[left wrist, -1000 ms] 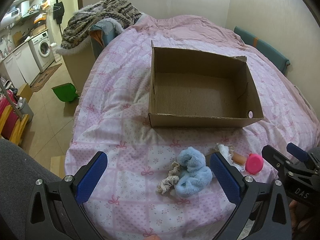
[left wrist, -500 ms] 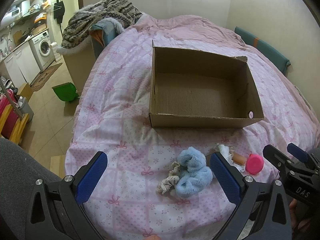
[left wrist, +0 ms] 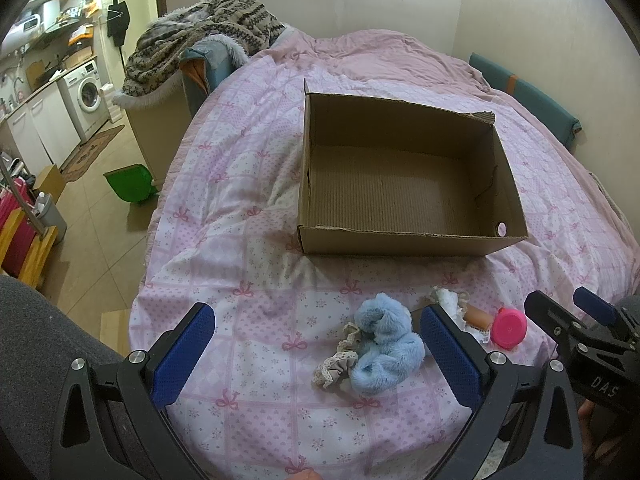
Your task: Organize soft objects
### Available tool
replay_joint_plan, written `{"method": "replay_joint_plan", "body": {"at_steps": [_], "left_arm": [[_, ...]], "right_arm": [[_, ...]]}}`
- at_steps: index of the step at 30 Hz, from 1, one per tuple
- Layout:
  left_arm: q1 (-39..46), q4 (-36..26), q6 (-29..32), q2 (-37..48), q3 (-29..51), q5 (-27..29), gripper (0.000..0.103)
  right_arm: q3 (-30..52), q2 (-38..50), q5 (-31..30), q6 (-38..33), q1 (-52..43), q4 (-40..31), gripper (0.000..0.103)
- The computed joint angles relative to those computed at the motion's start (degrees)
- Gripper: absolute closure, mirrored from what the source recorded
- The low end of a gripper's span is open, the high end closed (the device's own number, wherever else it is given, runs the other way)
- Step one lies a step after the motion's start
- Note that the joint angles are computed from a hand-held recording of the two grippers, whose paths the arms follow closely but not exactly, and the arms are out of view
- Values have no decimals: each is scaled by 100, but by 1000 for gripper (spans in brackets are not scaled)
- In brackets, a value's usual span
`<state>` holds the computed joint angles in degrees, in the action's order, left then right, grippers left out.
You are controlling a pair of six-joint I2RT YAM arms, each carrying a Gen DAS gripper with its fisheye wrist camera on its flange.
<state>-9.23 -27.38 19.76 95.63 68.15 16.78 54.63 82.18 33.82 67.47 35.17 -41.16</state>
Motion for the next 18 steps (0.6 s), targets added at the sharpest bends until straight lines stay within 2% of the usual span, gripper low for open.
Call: {"method": "replay_joint_plan", "body": {"at_steps": [18], "left_arm": [[-2,-67,-11,117,84,5,0]], "right_arm": [[8,35,-25,31,33,-13,0]]}}
